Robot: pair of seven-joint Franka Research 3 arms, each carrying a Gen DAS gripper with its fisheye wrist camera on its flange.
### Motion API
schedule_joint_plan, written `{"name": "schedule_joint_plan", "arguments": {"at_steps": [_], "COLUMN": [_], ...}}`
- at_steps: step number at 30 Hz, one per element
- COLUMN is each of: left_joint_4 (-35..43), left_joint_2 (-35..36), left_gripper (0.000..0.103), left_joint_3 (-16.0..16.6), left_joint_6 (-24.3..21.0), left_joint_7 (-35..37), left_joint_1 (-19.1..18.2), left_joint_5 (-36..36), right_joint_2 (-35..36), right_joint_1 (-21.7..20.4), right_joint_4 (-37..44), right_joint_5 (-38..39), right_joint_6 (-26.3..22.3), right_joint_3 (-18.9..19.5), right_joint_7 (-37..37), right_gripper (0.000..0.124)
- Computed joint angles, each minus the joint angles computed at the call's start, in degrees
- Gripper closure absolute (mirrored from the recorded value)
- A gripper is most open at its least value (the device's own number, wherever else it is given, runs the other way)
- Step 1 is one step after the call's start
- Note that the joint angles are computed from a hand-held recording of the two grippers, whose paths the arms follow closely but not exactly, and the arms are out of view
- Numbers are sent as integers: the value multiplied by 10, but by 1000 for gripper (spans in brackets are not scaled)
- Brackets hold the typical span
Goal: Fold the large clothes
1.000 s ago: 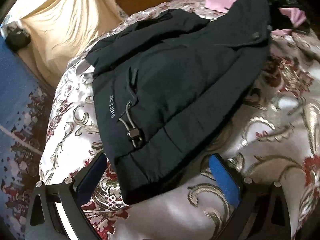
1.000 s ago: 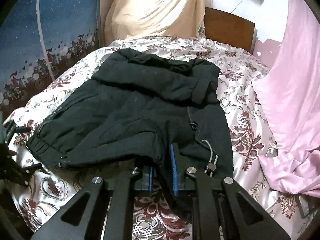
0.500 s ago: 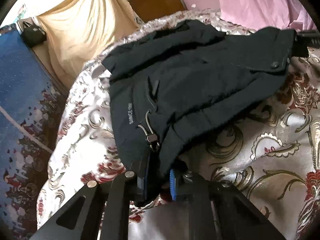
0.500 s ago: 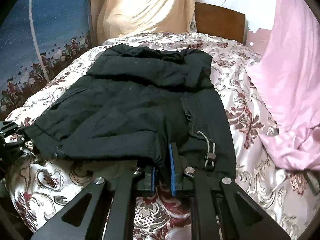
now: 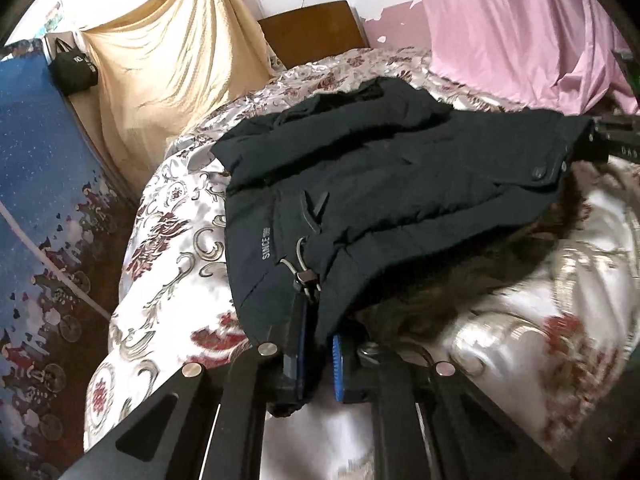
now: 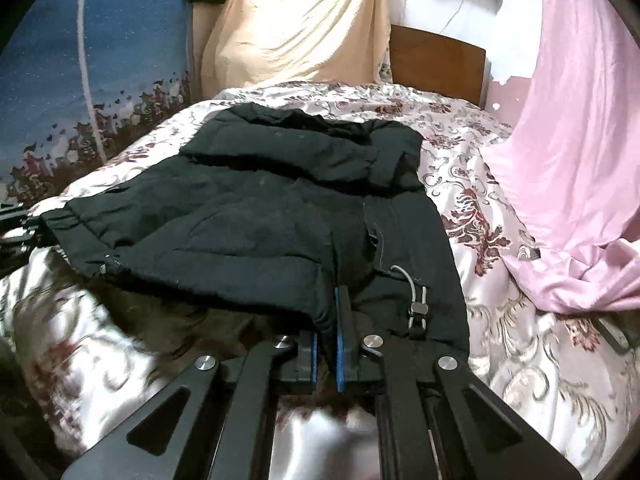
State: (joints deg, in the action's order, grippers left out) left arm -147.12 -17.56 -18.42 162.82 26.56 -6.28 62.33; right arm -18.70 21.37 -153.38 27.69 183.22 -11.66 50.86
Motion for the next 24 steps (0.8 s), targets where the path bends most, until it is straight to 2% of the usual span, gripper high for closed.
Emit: {"name": "schedule_joint_plan", "arguments": {"at_steps": [1, 3, 6, 11, 14, 15, 17, 20, 22, 24], "left_joint_4": [-10, -20, -15, 39, 95, 122, 170, 250, 313, 376], "left_joint_2": [-16, -37, -43, -14, 25, 44, 80, 146, 200, 252], "left_gripper": [93, 93, 94, 94, 94, 94, 94, 94, 94, 94], "left_joint_3": [7, 14, 20, 7, 1, -1, 8, 33, 51, 62], "left_joint_6": [4, 10, 22, 48, 49, 46, 37, 23, 12, -2], "left_joint_7": [11, 34, 66, 71, 56, 42, 29, 47, 103, 157], "left_joint_1": [-9, -17, -16, 30, 57, 67, 69, 56, 45, 37], "left_joint_5": [-18, -45, -88, -96, -70, -51, -27, -33, -87, -140], "right_joint_2": [-21, -52, -67, -31, 19, 40, 85, 156, 200, 247], "right_joint_1": [-26, -45, -50, 23, 49, 46, 28, -52, -78, -81], "right_joint_4": [-15, -31, -28, 49, 117, 141, 198, 281, 338, 396], "right_joint_5": [-8, -17, -22, 18, 49, 54, 56, -24, -87, -162], "right_joint_6": [-7, -19, -30, -38, -31, -26, -28, -35, -51, -65], "right_joint_3": [26, 43, 43, -28, -43, -36, -18, 49, 65, 57], "right_joint_7": [8, 16, 25, -2, -27, -29, -28, 55, 124, 193], "right_gripper": [118, 118, 118, 118, 118, 118, 118, 118, 118, 118]}}
